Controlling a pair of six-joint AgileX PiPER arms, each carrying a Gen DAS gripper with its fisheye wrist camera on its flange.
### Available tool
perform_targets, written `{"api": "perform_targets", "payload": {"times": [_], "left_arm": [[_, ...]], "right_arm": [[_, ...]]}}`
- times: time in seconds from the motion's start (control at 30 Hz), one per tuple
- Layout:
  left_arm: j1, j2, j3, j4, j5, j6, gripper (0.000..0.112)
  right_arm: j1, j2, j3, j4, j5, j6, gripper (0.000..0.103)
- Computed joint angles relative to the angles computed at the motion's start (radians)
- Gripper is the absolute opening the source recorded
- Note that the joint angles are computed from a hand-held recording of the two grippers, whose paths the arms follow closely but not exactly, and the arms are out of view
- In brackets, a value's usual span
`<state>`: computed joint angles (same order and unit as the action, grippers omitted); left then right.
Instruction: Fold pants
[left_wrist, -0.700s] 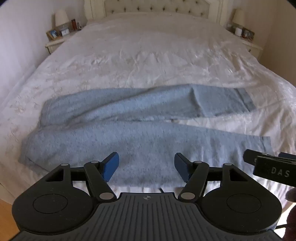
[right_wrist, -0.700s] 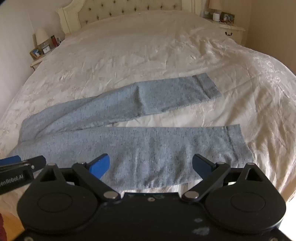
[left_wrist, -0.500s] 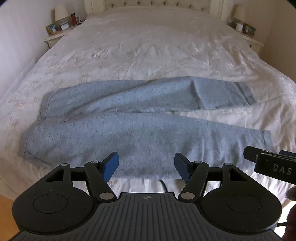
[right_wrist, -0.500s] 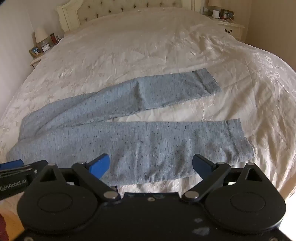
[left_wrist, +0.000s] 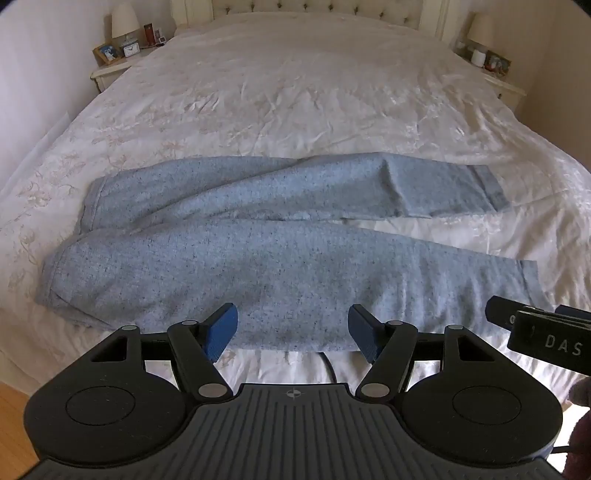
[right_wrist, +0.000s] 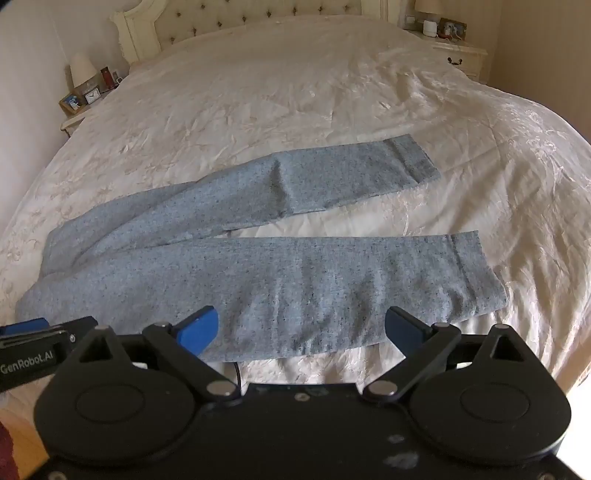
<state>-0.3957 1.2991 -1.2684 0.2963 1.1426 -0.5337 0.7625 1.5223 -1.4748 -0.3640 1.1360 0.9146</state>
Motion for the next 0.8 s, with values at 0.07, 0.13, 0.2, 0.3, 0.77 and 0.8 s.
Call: {"api": "perform_targets", "payload": {"times": [0.07, 0.13, 0.2, 0.3, 0.77, 0.8], "left_arm": [[-0.001, -0.001, 0.001, 0.000, 0.000, -0.001, 0.065], [0.001, 0.000, -0.002, -0.004, 0.004, 0.003, 0.065], [0.008, -0.002, -0.003, -0.011, 0.003, 0.011, 0.065], [0.010, -0.002, -0.004, -0.012, 0.004, 0.014, 0.065], [0.016, -0.014, 0.013, -0.017, 0.001, 0.014, 0.065], [0.018, -0.015, 0.014, -0.017, 0.000, 0.016, 0.065]], "right_arm": [[0.000, 0.007, -0.019, 0.007, 0.013, -0.008, 0.102], [-0.006, 0.018, -0.040, 0.018, 0.023, -0.022, 0.102], [-0.009, 0.019, -0.046, 0.024, 0.027, -0.030, 0.102], [-0.010, 0.017, -0.049, 0.026, 0.031, -0.031, 0.102], [-0.004, 0.021, -0.060, 0.030, 0.039, -0.032, 0.102], [-0.008, 0.021, -0.060, 0.033, 0.037, -0.036, 0.102]]}}
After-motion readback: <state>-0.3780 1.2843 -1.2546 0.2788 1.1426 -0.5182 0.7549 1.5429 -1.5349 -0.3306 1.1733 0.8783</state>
